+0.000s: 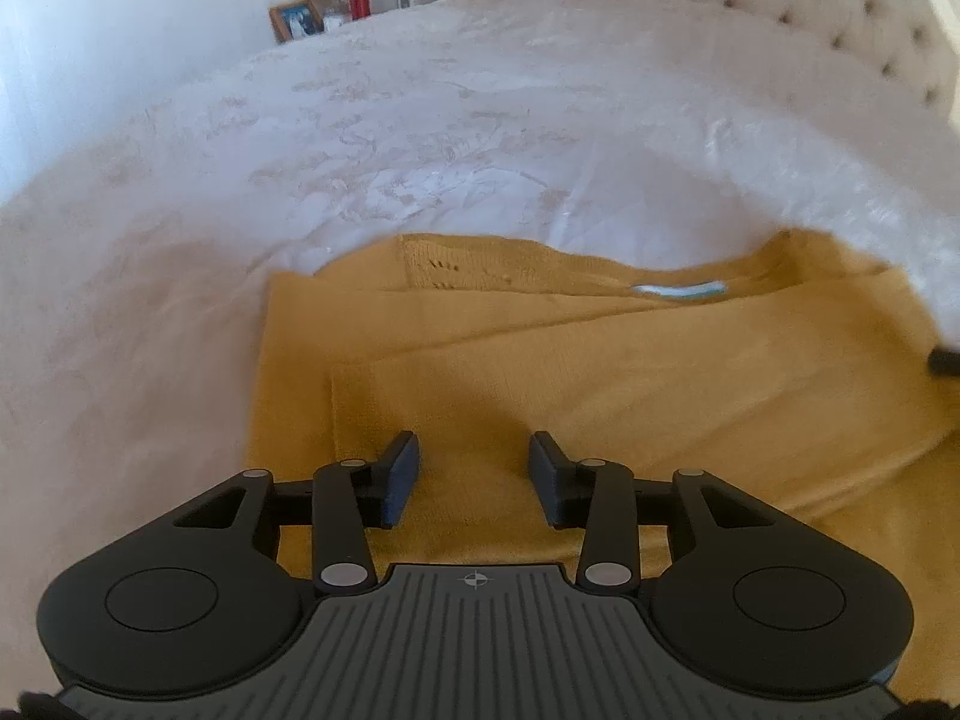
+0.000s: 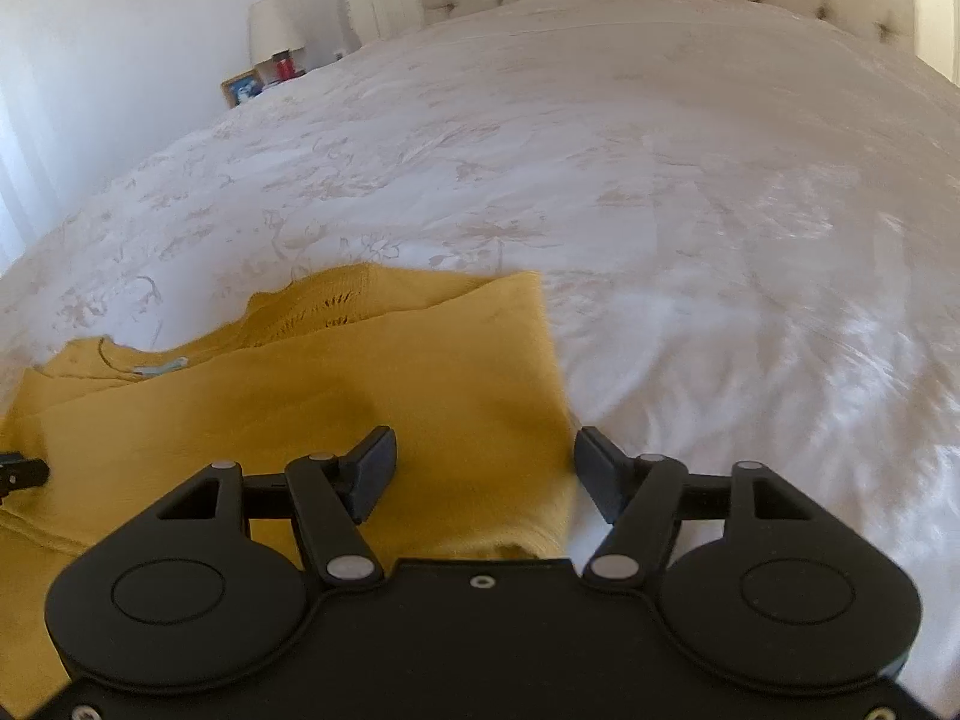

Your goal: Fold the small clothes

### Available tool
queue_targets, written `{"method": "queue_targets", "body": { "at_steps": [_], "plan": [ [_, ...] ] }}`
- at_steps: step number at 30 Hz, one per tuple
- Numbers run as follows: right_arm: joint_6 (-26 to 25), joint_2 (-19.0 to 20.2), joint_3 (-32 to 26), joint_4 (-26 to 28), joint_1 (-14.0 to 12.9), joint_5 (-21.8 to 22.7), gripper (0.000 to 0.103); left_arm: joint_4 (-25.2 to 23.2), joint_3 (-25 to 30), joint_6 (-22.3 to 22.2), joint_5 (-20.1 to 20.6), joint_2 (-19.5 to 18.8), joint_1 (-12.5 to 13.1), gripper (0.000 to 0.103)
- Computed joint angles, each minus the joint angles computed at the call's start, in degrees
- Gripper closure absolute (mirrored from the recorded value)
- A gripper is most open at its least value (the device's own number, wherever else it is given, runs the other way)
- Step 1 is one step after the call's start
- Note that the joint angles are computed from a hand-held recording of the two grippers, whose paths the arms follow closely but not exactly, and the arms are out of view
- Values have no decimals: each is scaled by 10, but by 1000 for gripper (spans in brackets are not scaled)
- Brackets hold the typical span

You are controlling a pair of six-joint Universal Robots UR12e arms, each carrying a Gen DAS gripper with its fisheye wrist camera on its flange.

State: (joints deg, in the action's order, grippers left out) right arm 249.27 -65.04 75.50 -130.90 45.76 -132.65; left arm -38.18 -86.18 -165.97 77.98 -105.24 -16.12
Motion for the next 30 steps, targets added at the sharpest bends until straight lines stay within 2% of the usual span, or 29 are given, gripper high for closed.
{"method": "queue_targets", "body": {
  "at_steps": [3,5,6,10,13,18,21,30],
  "plan": [
    [22,-14,17,-11,9,13,31,-30,-16,-4,-58,21,17,51],
    [40,-22,25,0,18,23,29,-37,-35,5,-69,40,23,37],
    [49,-24,27,7,22,28,28,-36,-45,9,-63,50,24,35],
    [69,-24,20,45,44,31,27,-34,-95,25,-53,93,30,33],
    [78,-23,11,73,60,35,16,-51,-121,41,-47,119,33,27],
    [87,-16,-2,99,82,34,15,-54,-164,65,-44,156,39,19],
    [109,-16,0,92,94,37,8,-65,-178,72,-43,173,43,15],
    [171,-18,6,98,129,39,7,-96,-212,87,-46,216,59,13]
  ]
}}
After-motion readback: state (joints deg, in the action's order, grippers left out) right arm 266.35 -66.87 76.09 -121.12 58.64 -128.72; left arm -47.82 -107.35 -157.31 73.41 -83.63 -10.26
